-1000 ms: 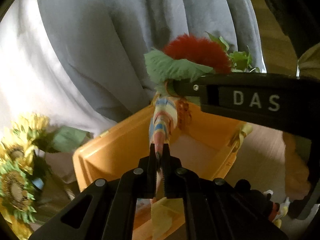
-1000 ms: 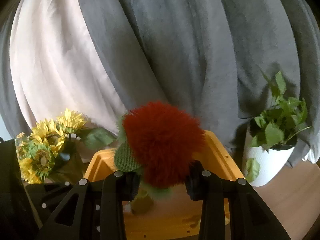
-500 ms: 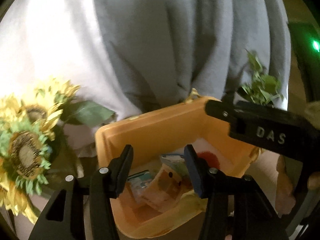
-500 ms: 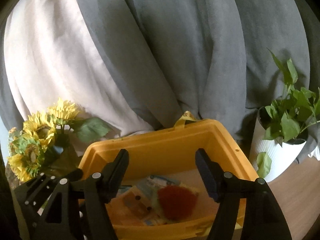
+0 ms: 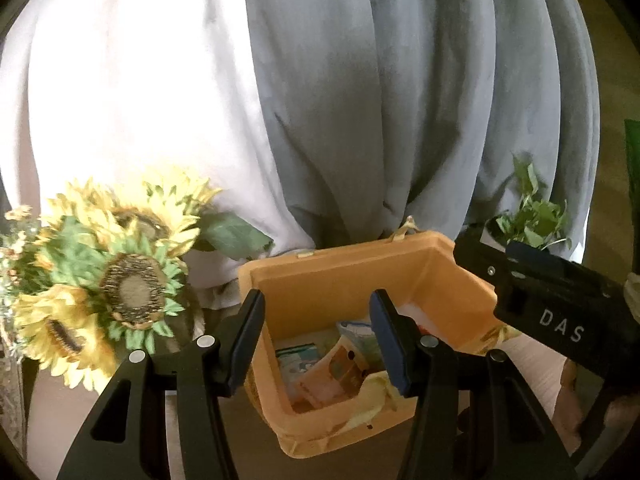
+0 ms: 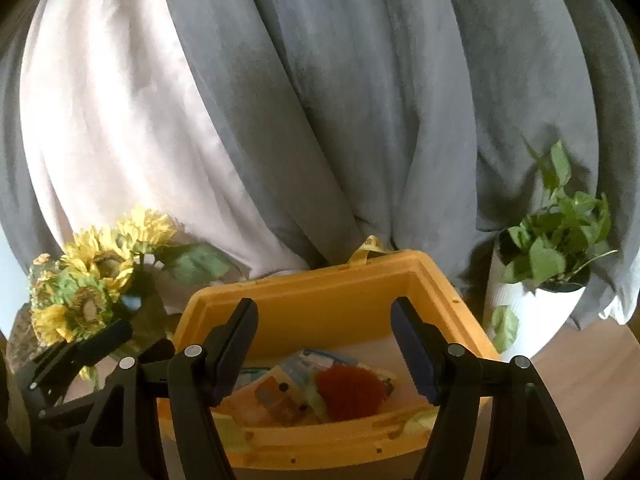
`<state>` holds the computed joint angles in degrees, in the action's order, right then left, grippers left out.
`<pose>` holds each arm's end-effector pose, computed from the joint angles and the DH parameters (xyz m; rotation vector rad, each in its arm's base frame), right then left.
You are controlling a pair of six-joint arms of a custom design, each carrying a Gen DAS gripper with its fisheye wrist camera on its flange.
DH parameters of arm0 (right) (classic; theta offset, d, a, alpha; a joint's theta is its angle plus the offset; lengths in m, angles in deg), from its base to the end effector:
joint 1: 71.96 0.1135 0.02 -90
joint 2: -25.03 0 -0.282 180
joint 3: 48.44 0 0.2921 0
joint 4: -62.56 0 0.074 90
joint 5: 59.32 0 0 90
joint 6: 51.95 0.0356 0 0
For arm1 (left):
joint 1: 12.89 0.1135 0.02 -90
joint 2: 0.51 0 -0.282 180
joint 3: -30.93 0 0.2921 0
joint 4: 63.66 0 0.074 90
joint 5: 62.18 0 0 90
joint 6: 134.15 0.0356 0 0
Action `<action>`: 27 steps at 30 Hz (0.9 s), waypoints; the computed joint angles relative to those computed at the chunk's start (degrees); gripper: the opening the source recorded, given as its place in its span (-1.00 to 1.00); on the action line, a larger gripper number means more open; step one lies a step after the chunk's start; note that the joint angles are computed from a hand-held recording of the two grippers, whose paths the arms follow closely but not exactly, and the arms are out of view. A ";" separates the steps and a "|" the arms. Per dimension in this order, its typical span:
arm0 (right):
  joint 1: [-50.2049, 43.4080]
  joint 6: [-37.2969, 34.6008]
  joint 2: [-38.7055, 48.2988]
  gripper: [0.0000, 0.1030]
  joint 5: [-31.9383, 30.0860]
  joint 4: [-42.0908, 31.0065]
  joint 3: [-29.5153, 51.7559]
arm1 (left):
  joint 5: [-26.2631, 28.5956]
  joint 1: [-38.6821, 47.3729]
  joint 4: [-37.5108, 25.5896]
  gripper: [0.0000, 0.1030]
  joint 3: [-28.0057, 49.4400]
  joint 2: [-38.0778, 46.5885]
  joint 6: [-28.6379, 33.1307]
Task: Organize soft objects
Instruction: 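Open left gripper dropping sock into crate while right gripper releases parrot plush, then withdraw both tools from crate toward lavender sock and white cloth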
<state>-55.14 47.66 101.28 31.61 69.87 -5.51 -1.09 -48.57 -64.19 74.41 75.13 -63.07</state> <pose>0.2831 0.0850 0.1789 -0.1177 2.0322 0.2746 0.2422 -0.1527 0.1744 0.0130 2.0635 -0.0441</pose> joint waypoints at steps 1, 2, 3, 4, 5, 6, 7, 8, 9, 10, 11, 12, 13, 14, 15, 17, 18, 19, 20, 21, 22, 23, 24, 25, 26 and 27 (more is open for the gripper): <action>0.07 0.11 -1.11 0.35 0.02 -0.44 -0.50 | -1.08 -0.83 -0.72 0.04 -0.47 -1.39 -0.48; 0.14 0.36 -2.84 0.35 -0.04 -0.97 -1.35 | -1.64 -1.29 -1.17 0.04 -0.59 -2.05 -0.77; 0.36 0.49 -4.08 0.36 0.23 -1.29 -1.97 | -2.74 -2.14 -2.11 0.04 -0.88 -3.27 -1.38; 0.64 0.54 -5.40 0.36 0.69 -1.64 -2.63 | -3.59 -2.88 -2.86 0.04 -1.11 -4.19 -1.85; 0.90 0.51 -6.93 0.36 0.99 -2.19 -3.32 | -4.92 -4.11 -3.87 0.04 -1.57 -5.60 -2.55; 1.15 0.46 -8.67 0.36 1.22 -3.02 -4.00 | -6.08 -5.03 -4.58 0.04 -1.88 -6.48 -3.10; 1.38 0.51 -10.32 0.36 1.43 -3.84 -4.64 | -7.62 -6.30 -5.70 0.05 -2.21 -7.66 -3.83; 1.68 0.60 -12.15 0.36 1.65 -4.74 -5.34 | -8.87 -7.50 -6.69 0.05 -2.47 -8.59 -4.46; 1.97 0.63 -14.22 0.35 1.90 -5.76 -6.12 | -9.89 -8.46 -7.71 0.06 -2.66 -9.51 -5.05; 2.33 0.69 -15.90 0.36 2.30 -6.64 -6.77 | -11.03 -9.54 -8.75 0.06 -2.88 -10.39 -5.74; 2.70 0.81 -17.64 0.36 2.72 -7.57 -7.41 | -12.55 -10.95 -10.31 0.06 -3.15 -11.73 -6.67; 3.00 0.93 -19.76 0.36 3.06 -8.69 -8.15 | -13.57 -11.85 -11.31 0.07 -3.31 -12.53 -7.34; 3.36 1.04 -21.95 0.36 3.55 -9.84 -8.90 | -14.66 -12.82 -12.40 0.07 -3.37 -13.27 -8.09; 3.67 1.11 -24.00 0.36 3.98 -11.08 -9.55 | -15.68 -13.91 -13.59 0.08 -3.51 -14.26 -8.79; 4.01 1.24 -25.29 0.36 4.30 -12.03 -9.90 | -17.13 -15.30 -14.92 0.10 -3.72 -15.28 -9.74; 4.84 1.70 -28.92 0.36 5.16 -14.62 -10.85 | -19.73 -17.77 -17.57 0.11 -3.89 -17.13 -11.36; 5.41 1.98 -30.83 0.36 5.91 -16.02 -11.31 | -20.75 -18.74 -18.56 0.12 -4.09 -17.96 -12.03; 6.01 2.23 -32.68 0.36 6.61 -17.47 -11.70 | -21.99 -20.12 -19.94 0.12 -4.32 -19.06 -12.99; 6.57 2.47 -34.55 0.36 7.28 -18.91 -12.11 | -23.03 -21.46 -21.55 0.13 -4.37 -20.04 -14.03; 7.09 2.71 -36.17 0.36 8.00 -20.12 -12.45 | -23.79 -22.41 -22.63 0.13 -4.43 -20.69 -14.76; 7.91 3.03 -38.31 0.36 9.14 -21.65 -12.94 | -24.92 -23.90 -24.14 0.13 -4.57 -21.57 -15.80; 8.94 3.36 -40.90 0.36 10.59 -23.65 -13.46 | -25.71 -24.99 -25.34 0.13 -4.71 -22.24 -16.59; 9.77 3.68 -43.14 0.36 11.85 -25.43 -13.87 | -26.75 -26.48 -26.95 0.13 -4.80 -22.95 -17.68; 10.68 4.09 -45.19 0.36 13.06 -27.11 -14.26 | -27.59 -27.67 -28.22 0.13 -4.87 -23.43 -18.69; 11.62 4.62 -47.39 0.36 14.25 -29.01 -14.63 | -28.67 -29.42 -30.19 0.13 -4.97 -24.15 -20.18; 12.30 5.05 -49.29 0.36 15.17 -30.56 -14.98 | -29.33 -30.53 -31.42 0.13 -4.99 -24.50 -21.21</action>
<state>-42.85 52.72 51.99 46.78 39.31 -20.49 -30.42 -79.10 -95.61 69.42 50.63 -84.27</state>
